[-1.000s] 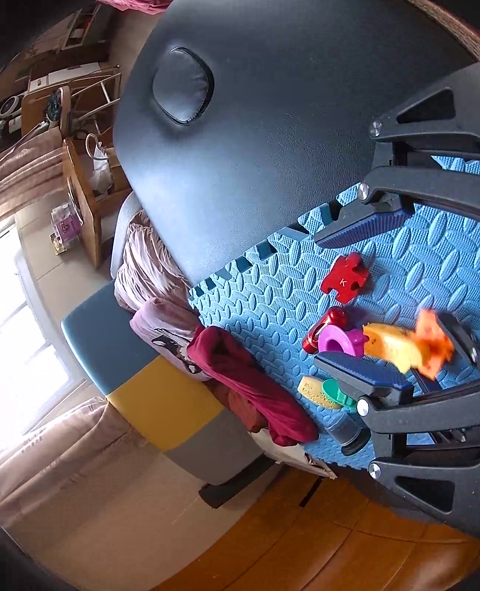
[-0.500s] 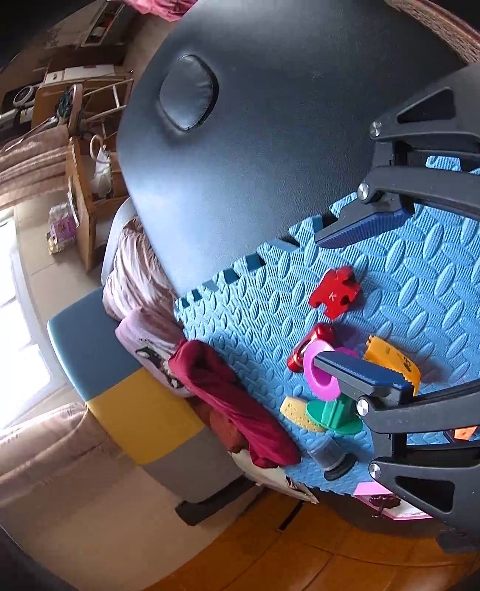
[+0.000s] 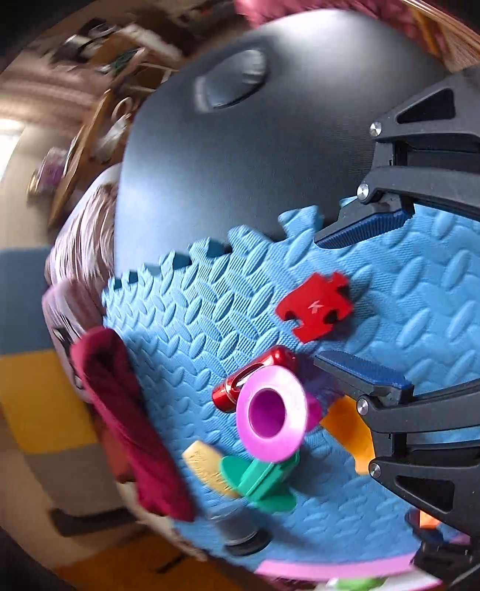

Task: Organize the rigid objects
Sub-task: 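Lift the orange cubes with the left tool while the right tool grasps the red K puzzle piece, then lower the orange cubes into the white tray and open the left tool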

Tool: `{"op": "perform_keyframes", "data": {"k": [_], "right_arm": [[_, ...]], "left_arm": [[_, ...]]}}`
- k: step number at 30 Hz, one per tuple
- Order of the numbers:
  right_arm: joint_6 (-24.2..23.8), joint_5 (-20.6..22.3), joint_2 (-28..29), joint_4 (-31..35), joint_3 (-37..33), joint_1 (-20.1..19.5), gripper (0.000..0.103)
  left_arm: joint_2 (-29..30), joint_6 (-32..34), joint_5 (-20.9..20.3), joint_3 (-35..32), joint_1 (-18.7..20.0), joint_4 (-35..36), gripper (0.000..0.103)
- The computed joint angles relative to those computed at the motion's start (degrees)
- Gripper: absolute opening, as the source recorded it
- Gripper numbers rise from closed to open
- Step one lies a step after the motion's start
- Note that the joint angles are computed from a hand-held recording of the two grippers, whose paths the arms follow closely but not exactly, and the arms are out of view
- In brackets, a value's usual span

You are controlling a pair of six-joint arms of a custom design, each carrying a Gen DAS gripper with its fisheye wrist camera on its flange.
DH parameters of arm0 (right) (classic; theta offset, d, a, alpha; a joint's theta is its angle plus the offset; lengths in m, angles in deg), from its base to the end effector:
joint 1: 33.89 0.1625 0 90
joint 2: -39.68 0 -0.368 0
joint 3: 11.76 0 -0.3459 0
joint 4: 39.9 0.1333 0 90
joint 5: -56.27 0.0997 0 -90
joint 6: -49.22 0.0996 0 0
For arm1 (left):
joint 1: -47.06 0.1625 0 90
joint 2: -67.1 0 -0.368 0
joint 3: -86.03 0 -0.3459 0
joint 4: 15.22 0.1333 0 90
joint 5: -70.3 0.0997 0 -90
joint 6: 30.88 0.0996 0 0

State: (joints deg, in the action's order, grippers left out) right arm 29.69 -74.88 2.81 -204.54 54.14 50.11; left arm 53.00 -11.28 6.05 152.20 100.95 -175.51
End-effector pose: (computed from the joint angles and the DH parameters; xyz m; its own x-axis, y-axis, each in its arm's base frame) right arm -0.0079 -0.7233 0.2342 -0.6839 0.2824 0.6727 -0.1650 0.8383 -0.5196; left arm -0.2653 -0.6633 -0.0747 -0.5731 0.6541 -0.4936 0.7983 0.5817 -0.1561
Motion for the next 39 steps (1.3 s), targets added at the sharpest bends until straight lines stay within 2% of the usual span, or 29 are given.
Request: {"op": "perform_keyframes", "data": {"k": [1, 3, 12, 20, 24, 29, 33, 39], "right_arm": [[-0.99, -0.27, 0.87, 0.52, -1.09, -0.23, 0.040], [-0.43, 1.72, 0.17, 0.88, -0.26, -0.61, 0.031], [-1.12, 2.80, -0.30, 0.62, 0.68, -0.75, 0.034], [-5.29, 1.80, 0.56, -2.20, 0.73, -0.42, 0.031], [-3.74, 2.72, 0.19, -1.38, 0.71, -0.73, 0.032], [-4.51, 2.65, 0.31, -2.43, 1.03, -0.66, 0.032], [-5.75, 2.16, 0.55, -3.53, 1.18, -0.51, 0.032], [-6.64, 1.64, 0.75, -4.29, 1.25, -0.37, 0.031]], "left_arm": [[-0.09, 0.04, -0.06, 0.25, 0.02, -0.27, 0.061], [-0.17, -0.06, -0.05, 0.47, -0.01, -0.51, 0.061], [-0.81, -1.00, -0.62, 1.34, 0.01, -1.49, 0.060], [-2.72, -3.87, -1.29, 3.43, 0.25, -3.29, 0.060], [-5.06, -5.13, -2.58, 5.54, -0.08, -4.19, 0.060], [-10.24, -6.96, -3.37, 9.89, -0.38, -8.07, 0.060], [-14.26, -11.70, -1.26, 11.03, 0.71, -9.73, 0.060], [-17.75, -18.55, 9.12, 9.04, 4.56, -8.44, 0.060]]}}
